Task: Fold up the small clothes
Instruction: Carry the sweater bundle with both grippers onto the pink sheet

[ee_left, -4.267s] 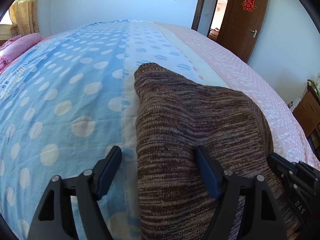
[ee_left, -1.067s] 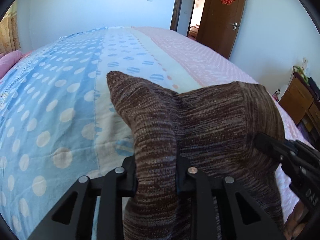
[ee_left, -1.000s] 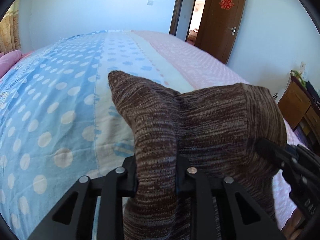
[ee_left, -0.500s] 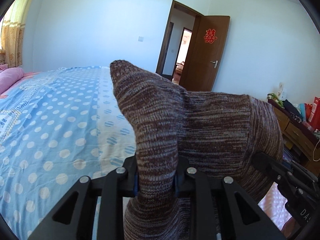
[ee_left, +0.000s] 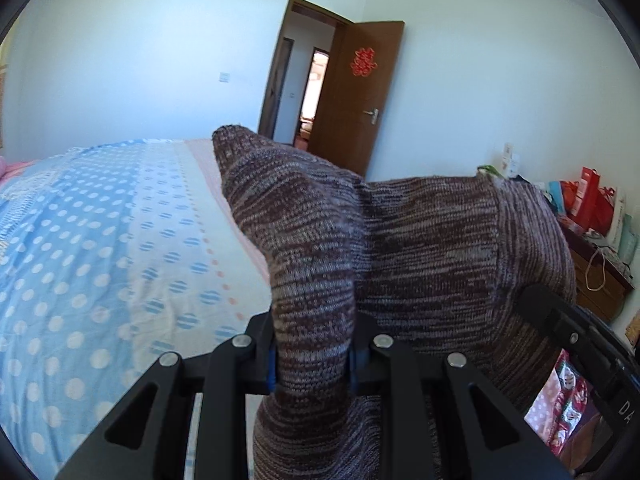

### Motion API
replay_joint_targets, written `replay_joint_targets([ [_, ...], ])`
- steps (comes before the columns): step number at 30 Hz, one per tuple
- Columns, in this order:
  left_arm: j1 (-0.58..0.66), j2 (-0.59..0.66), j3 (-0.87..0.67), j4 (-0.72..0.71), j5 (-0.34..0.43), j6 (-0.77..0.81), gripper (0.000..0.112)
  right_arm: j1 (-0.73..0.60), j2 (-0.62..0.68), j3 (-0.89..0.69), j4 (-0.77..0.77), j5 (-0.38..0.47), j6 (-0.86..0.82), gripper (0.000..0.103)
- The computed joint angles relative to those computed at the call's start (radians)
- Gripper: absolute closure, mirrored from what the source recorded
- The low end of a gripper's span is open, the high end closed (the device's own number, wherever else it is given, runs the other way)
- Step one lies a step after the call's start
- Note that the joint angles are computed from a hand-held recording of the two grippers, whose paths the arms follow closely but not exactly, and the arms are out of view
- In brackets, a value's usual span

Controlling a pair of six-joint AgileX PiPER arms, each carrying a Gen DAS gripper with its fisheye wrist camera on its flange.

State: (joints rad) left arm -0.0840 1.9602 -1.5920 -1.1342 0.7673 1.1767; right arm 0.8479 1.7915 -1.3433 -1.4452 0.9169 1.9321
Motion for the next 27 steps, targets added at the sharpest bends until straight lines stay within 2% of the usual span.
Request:
replay_joint_targets([
  [6,-0.128,0.167,-0.172,0.120,-0.007,-0.143,0.087,-0.077,-0.081,0.168,0.020,-0.020,0.094,0.086],
  [8,-0.173,0.230,-0.245,0.170,-0.034,-0.193,0.087,-0.115,-0.085,0.192,0.034,-0.039,0.095,0.086],
  [10,-0.215,0.276,-0.304,0.235,-0.051,-0.261,0.087,-0.182,-0.084,0.229,0.032,-0.093,0.108,0.086],
  [12,-0.251,0.340,-0.393,0.323,-0.047,-0.349,0.087,-0.275,-0.074,0.256,0.033,-0.183,0.124,0.087],
  [14,-0.276,0.436,-0.531,0.423,-0.015,-0.448,0.087,-0.350,-0.056,0.266,0.036,-0.255,0.128,0.087],
  [17,-0.315,0.492,-0.598,0.556,-0.008,-0.568,0.085,-0.441,-0.005,0.242,0.071,-0.340,0.064,0.087],
  [19,-0.328,0.479,-0.569,0.595,-0.008,-0.617,0.077,-0.491,0.043,0.222,0.105,-0.390,0.021,0.086],
  [21,-0.305,0.505,-0.624,0.587,0.044,-0.659,0.063,-0.536,0.079,0.201,0.207,-0.423,-0.079,0.086],
  [23,-0.288,0.522,-0.663,0.616,0.065,-0.707,0.041,-0.613,0.068,0.226,0.291,-0.544,-0.107,0.082],
  [25,-0.259,0.537,-0.701,0.600,0.120,-0.720,0.036,-0.659,0.049,0.272,0.251,-0.616,-0.027,0.072],
  [27,-0.218,0.496,-0.629,0.537,0.140,-0.665,0.036,-0.677,0.016,0.328,0.185,-0.620,0.083,0.069],
])
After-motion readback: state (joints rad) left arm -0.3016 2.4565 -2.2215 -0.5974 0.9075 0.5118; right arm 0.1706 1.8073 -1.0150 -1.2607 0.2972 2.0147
